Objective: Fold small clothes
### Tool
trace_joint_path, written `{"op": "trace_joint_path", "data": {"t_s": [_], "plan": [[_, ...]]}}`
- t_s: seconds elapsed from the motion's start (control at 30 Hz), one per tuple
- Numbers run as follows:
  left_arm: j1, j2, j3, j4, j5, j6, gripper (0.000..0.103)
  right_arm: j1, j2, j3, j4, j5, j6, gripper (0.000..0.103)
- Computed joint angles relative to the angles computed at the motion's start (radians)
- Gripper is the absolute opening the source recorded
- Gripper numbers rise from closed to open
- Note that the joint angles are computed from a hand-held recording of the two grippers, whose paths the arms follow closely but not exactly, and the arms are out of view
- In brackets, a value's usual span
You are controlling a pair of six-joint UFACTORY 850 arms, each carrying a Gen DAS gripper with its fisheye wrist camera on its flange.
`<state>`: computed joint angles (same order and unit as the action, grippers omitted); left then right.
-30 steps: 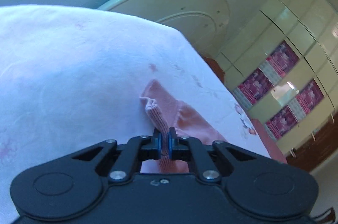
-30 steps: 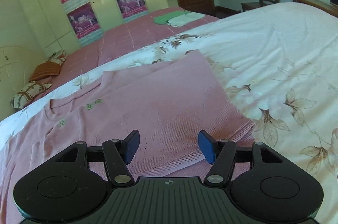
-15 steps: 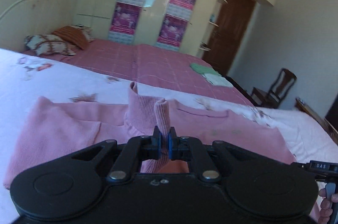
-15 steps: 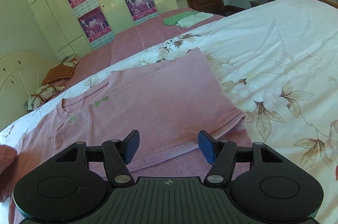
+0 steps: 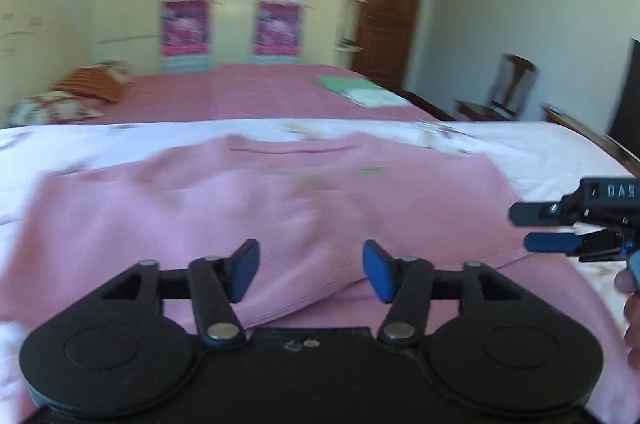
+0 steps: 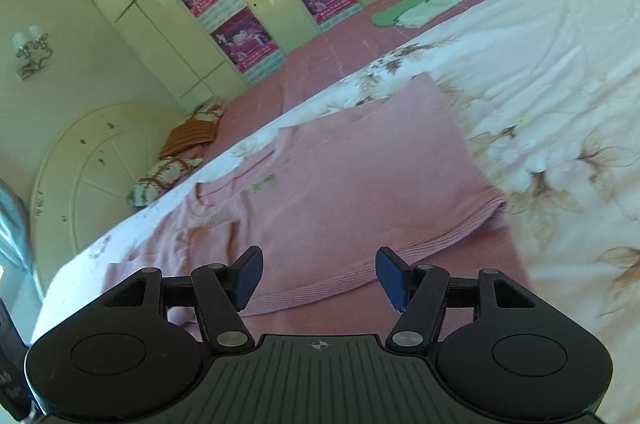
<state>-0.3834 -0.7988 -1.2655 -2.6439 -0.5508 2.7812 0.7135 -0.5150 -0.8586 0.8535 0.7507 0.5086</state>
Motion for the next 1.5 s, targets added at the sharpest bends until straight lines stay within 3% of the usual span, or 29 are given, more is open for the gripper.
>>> {"op": "trace_joint_path", "data": {"t_s": [0.07,0.17,0.27,0.43,0.6,0.63,0.67,0.73,0.9,1.0,1.13,1.17,1.27,1.4,1.5], "plan": [[0.044,0.032,0.074,-0.179,-0.027,0.161,0.060,-0.015,-0.033,-0.035,-0.113,0.003,0.094,0.062],[0.108,0.042,0.094,-0.329,0.034,0.270,0.060,-0.047,-0.102,-0.123,-0.280,-0.034,0.203,0.062],[0.159,0.026,0.063,-0.284,0.110,0.219,0.060,-0.068,-0.162,-0.199,-0.428,-0.065,0.332,0.062],[0.189,-0.004,0.038,-0.147,0.071,0.099,0.060,-0.072,-0.197,-0.259,-0.451,-0.090,0.378,0.062],[0.180,-0.037,-0.003,-0.125,0.069,0.085,0.059,-0.072,-0.227,-0.354,-0.369,-0.219,0.217,0.060],[0.178,-0.041,-0.007,-0.128,0.069,0.096,0.058,-0.070,-0.232,-0.369,-0.334,-0.238,0.173,0.044],[0.178,-0.045,-0.014,-0.120,0.071,0.091,0.058,-0.070,-0.237,-0.384,-0.312,-0.258,0.145,0.021],[0.182,-0.054,-0.025,-0.098,0.070,0.069,0.058,-0.063,-0.244,-0.404,-0.215,-0.278,0.041,0.006],[0.189,-0.058,-0.021,-0.065,0.054,0.041,0.058,-0.027,-0.177,-0.334,-0.036,-0.123,-0.196,0.005],[0.185,-0.051,-0.010,-0.087,0.049,0.080,0.056,-0.023,-0.127,-0.262,0.043,-0.044,-0.208,0.005],[0.183,-0.051,-0.013,-0.082,0.054,0.078,0.056,-0.045,-0.113,-0.239,0.021,-0.103,-0.210,0.005],[0.185,-0.048,-0.008,-0.078,0.045,0.071,0.048,-0.045,-0.112,-0.235,0.016,-0.104,-0.206,0.006],[0.193,-0.034,0.013,-0.060,-0.008,0.060,0.043,-0.038,-0.117,-0.246,0.045,-0.105,-0.246,0.006],[0.182,-0.048,-0.023,-0.095,0.044,0.081,0.043,-0.037,-0.115,-0.247,0.061,-0.100,-0.284,0.006],[0.194,-0.066,-0.060,0.044,0.040,-0.069,0.023,-0.040,-0.111,-0.256,0.086,-0.094,-0.349,0.006]]}}
